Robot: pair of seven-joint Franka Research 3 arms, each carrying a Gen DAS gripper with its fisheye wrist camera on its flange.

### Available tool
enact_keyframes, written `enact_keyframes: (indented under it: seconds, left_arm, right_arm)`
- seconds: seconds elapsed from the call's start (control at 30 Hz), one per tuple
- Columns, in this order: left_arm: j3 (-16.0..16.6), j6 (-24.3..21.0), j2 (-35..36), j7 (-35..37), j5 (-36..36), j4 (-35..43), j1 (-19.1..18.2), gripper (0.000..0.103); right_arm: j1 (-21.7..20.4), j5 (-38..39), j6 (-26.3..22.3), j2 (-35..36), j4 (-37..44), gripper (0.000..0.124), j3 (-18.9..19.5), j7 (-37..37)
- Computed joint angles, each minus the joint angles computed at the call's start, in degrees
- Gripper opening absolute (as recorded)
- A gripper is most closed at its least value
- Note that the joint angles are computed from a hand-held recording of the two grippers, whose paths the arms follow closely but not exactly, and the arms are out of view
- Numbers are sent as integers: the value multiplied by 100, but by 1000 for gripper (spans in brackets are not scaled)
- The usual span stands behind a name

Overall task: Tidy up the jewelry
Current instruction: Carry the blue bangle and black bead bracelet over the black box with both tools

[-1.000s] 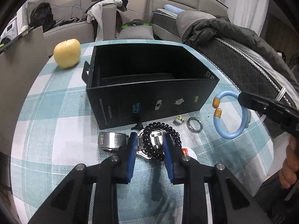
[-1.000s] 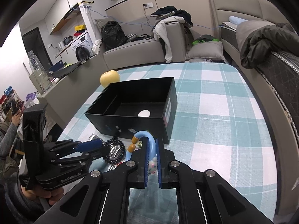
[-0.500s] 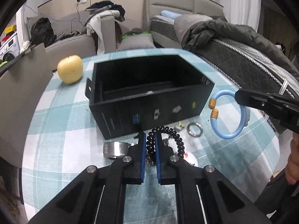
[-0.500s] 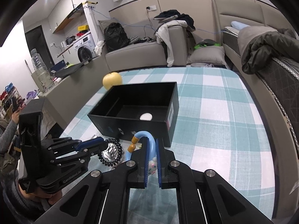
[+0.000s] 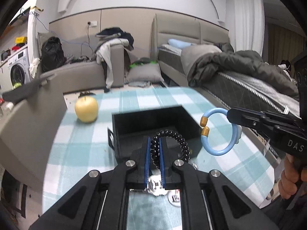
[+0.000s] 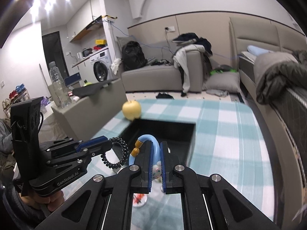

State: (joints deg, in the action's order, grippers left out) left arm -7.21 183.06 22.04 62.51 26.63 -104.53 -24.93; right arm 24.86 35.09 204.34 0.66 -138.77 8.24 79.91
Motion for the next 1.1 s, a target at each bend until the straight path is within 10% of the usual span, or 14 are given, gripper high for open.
enact_keyframes:
  seconds: [0.3,0.47,0.7,1.1]
  left_arm:
    - [481,-147,455,-95,189,955,-288,5]
    - [-94,-358,1008,-4,-196,1420,192,5]
    - [-32,-691,1373,150,-183,1874,44,5]
    - [183,-991,1340,-178,-37,1828,-109,5]
  right_arm:
    - [-359,-963,-347,289,590,6,-220,464]
    - [-392,-1024,-339,571,816,6,-294,572]
    - [-397,-903,-704,924,1204,6,-412,578]
    - [1598,-424,-1637,1562,1863,6,-2428,386]
